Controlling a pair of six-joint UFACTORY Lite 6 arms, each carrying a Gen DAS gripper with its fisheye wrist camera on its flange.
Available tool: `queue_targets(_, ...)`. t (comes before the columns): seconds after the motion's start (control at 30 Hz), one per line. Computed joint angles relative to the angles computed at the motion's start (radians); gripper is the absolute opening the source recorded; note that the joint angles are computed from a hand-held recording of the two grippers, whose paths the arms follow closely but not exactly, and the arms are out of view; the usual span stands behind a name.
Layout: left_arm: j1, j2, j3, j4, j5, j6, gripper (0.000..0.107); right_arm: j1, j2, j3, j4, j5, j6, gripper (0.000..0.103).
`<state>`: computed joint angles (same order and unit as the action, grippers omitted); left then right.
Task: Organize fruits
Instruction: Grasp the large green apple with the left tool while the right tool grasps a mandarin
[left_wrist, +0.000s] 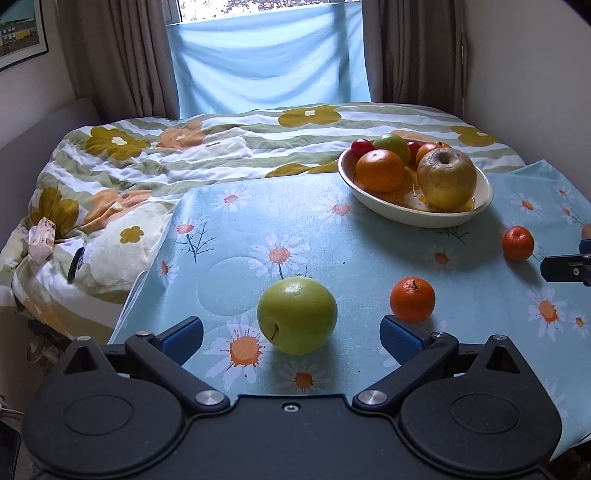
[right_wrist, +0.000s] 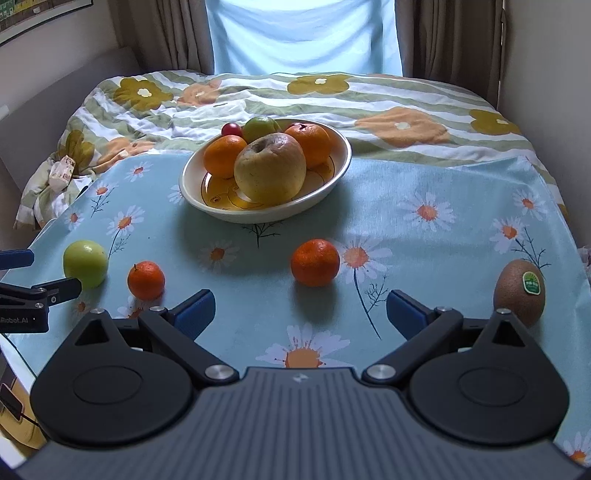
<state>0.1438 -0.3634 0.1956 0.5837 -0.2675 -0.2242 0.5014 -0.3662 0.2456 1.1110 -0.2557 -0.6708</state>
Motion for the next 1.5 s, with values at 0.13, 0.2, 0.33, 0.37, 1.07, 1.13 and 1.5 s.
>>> queue_targets(0.13,0.003,0.149,0.063,-0.086,-0.066,0.136,0.102,-0.002,0.106,0.037,-0.135,-0.036,0.149,0.103)
queue_targets(0.2,-0.002,0.2,0.093,-0.097,-0.072,0.162,0.099,-0.007,0.154,0.059,-0.182,-0.05,0.2,0.103)
queue_targets(0.33,-0.007,0.275,0.147,-0.092,-0.06,0.17,0.094,-0.021,0.226,0.098,-0.256,-0.059,0.271,0.103)
queue_targets(0.37,-0.008,0.286,0.156,-0.087,-0.059,0.166,0.093,-0.021,0.243,0.108,-0.264,-0.061,0.279,0.103)
queue_targets(1.07,0.029,0.268,0.127,0.071,-0.058,0.025,0.061,-0.034,0.479,0.262,-0.323,-0.099,0.272,0.08)
queue_targets(1.13,0.037,0.255,0.119,0.091,-0.054,0.0,0.061,-0.037,0.491,0.274,-0.322,-0.104,0.272,0.078)
queue_targets(1.5,0.027,0.183,0.061,0.041,-0.036,-0.004,0.061,-0.046,0.488,0.274,-0.282,-0.135,0.245,0.053)
